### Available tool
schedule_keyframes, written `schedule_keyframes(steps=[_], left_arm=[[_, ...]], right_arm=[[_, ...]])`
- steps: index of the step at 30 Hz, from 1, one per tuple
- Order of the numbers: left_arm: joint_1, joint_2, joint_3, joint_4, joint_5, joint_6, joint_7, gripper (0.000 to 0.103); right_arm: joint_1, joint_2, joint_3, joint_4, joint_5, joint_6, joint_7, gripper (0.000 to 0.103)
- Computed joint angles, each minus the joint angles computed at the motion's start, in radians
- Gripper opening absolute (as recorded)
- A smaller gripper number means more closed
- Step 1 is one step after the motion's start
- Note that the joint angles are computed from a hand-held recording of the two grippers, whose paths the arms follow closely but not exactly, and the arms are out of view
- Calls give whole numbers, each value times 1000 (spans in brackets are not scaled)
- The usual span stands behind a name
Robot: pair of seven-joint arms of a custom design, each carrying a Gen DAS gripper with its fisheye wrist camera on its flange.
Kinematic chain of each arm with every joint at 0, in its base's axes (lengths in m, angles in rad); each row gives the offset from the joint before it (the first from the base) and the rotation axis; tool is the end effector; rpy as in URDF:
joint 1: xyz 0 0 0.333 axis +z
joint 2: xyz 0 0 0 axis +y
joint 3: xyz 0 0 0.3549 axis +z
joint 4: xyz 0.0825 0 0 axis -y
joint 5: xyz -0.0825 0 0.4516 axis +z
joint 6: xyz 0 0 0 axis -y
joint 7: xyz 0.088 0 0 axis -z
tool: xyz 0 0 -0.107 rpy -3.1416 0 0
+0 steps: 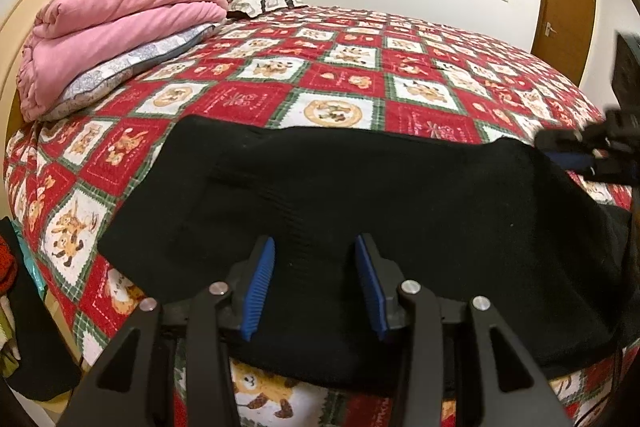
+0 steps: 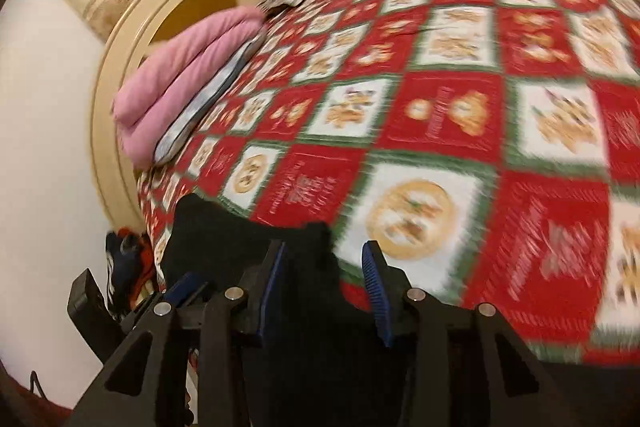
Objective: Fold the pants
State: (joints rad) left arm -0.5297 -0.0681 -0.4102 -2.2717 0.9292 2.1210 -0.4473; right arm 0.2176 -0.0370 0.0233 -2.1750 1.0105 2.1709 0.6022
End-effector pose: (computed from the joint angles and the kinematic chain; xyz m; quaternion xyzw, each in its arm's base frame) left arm 0.3593 -0.4323 0.3907 -0.8004 0.4590 -0.2120 0.3222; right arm 0.5707 0.1740 0.4288 -0.8129 0.4196 0.1519 0.3741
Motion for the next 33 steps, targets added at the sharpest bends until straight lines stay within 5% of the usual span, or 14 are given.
schedule_keyframes(steps=[4,9,12,14,17,23,28,30,33], left_arm=[[3,-11,5,-1,-30,13,22,46],[19,-36,5,2,-89,43,37,46],[24,-18,-5,21,-23,89,8,46],[21,16,-6,50,24,121,13,46],[0,89,4,117,27,118,85,47],[-45,118,33,149,25,76,126,60],[-49,122,38,153,15,71,133,62],[-54,128,40,160,15,61,136,63],[-60,136,42,167,24,48,138,65]], right_arm=[[-28,9,-20,-13,-11,-34,20,41],[-68,-102,-60,-56,51,239,14,41],[-132,-90,-33,-57,-229,566,263,41],[-167,-43,-61,-33,-447,641,440,41],[-227,56,-98,57,-723,579,700,41],[-230,185,-128,177,-979,465,913,45],[-235,193,-116,187,-1028,438,949,47],[-243,190,-116,193,-1020,415,948,20],[-287,171,-100,186,-873,392,855,6]])
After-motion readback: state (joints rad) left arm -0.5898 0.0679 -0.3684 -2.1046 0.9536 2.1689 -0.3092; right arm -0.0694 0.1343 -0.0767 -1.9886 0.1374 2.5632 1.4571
